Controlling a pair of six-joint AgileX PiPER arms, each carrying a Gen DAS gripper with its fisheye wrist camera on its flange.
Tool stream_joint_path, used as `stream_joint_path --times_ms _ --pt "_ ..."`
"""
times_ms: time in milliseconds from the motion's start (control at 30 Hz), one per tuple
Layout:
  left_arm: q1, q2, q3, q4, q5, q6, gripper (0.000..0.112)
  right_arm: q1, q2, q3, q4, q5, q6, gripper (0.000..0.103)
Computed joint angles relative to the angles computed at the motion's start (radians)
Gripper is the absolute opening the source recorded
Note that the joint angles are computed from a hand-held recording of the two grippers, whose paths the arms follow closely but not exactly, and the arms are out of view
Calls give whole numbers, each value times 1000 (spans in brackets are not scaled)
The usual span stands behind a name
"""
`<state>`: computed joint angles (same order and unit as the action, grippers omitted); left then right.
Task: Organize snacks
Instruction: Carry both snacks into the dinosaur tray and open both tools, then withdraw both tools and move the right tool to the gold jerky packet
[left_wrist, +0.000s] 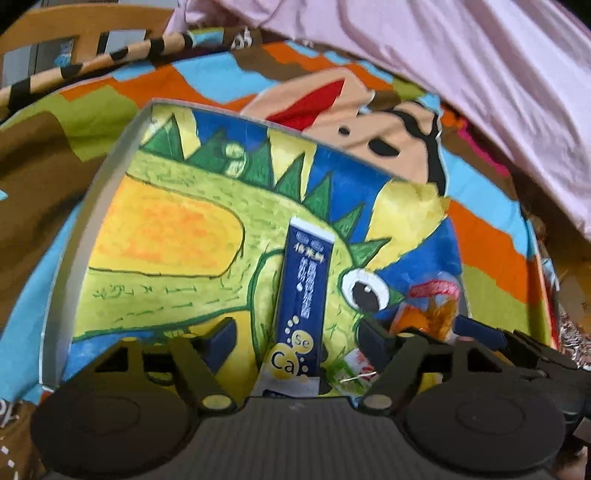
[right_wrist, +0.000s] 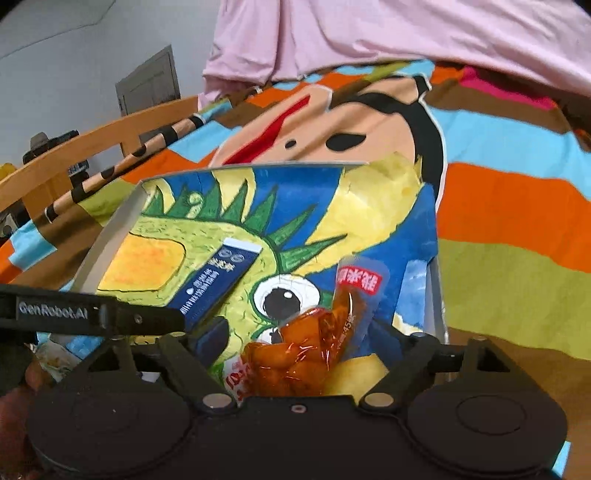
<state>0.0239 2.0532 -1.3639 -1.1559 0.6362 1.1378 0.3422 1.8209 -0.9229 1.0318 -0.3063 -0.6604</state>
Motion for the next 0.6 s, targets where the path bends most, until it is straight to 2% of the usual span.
stream_joint_path --times_ms 67,233,600 --pt "14 -32 46 -83 -6 92 86 18 -25 29 -37 -30 37 93" --pt "42 -121 166 -228 -19 284 91 99 -86 108 -39 -145 55 98" --pt "143 -339 436 -432 9 572 102 278 -258 229 195 -291 -108 102"
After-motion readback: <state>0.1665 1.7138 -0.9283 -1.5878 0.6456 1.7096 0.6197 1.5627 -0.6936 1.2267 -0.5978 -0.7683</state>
